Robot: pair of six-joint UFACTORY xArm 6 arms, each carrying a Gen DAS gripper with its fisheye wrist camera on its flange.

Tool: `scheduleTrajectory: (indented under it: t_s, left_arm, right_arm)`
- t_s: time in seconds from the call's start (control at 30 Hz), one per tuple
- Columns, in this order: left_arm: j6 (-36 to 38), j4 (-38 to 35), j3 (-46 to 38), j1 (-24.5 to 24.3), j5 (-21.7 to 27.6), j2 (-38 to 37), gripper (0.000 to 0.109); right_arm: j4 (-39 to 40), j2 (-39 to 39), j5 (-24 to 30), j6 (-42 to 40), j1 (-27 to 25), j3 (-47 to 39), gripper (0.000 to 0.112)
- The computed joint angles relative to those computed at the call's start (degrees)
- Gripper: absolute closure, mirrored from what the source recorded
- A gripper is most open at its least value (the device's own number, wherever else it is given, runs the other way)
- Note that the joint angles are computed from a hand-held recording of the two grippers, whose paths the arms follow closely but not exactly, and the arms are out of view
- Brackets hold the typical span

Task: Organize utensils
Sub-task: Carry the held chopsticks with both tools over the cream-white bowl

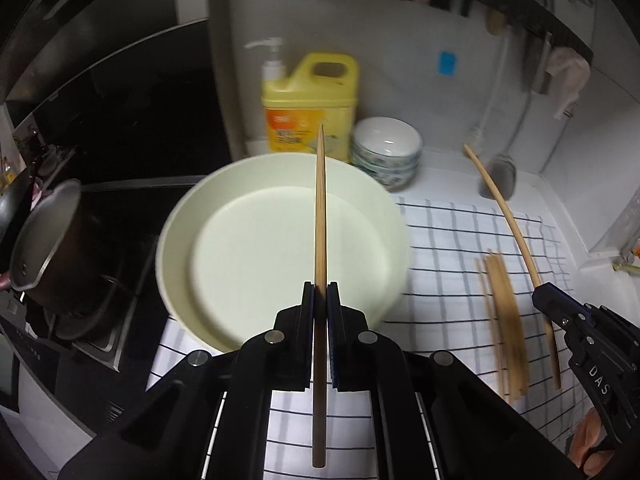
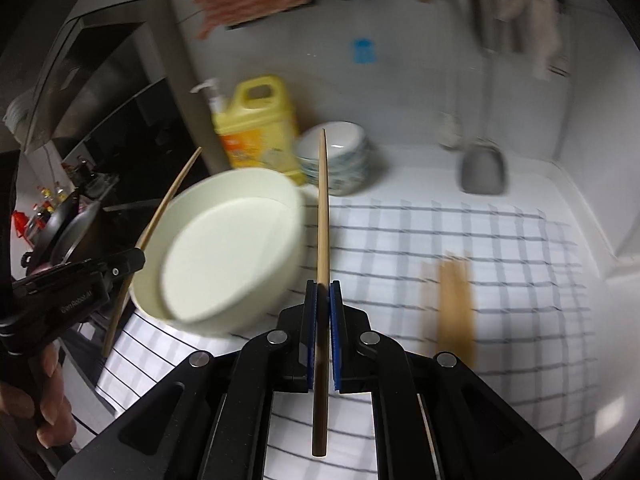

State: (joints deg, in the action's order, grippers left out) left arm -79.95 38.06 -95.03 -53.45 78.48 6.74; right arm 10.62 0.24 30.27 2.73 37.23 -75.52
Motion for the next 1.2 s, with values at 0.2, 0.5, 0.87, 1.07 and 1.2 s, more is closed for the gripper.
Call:
scheduleTrajectory:
  t_s: [0.2, 0.5, 0.87, 1.07, 1.2]
  left_arm:
    - [3.48, -1.45, 11.27, 6.58, -3.99, -9.06, 0.102]
    - [10.48, -7.88, 19.80, 15.46, -15.07, -11.80, 0.101]
    - [16.58, -14.00, 23.75, 19.74, -22.01, -9.57, 0.101]
    - [17.71, -15.83, 25.30, 20.81, -23.77, -8.85, 0.101]
    - [18.45, -16.51, 25.47, 21.03, -23.62, -8.26, 0.101]
  right_arm:
    - [-2.29, 13.32, 3.51, 5.07, 5.30, -17.11, 0.106]
    - [-6.40, 33.00, 15.18, 10.96, 8.69, -42.71, 0.106]
    - [-7.67, 44.82, 25.16, 14.20, 8.92, -57.35, 0.106]
    - [-8.62, 47.13, 27.63, 15.37, 9.14, -60.06, 0.106]
    - [-8.86, 49.55, 30.76, 15.81, 9.24, -63.95, 0.106]
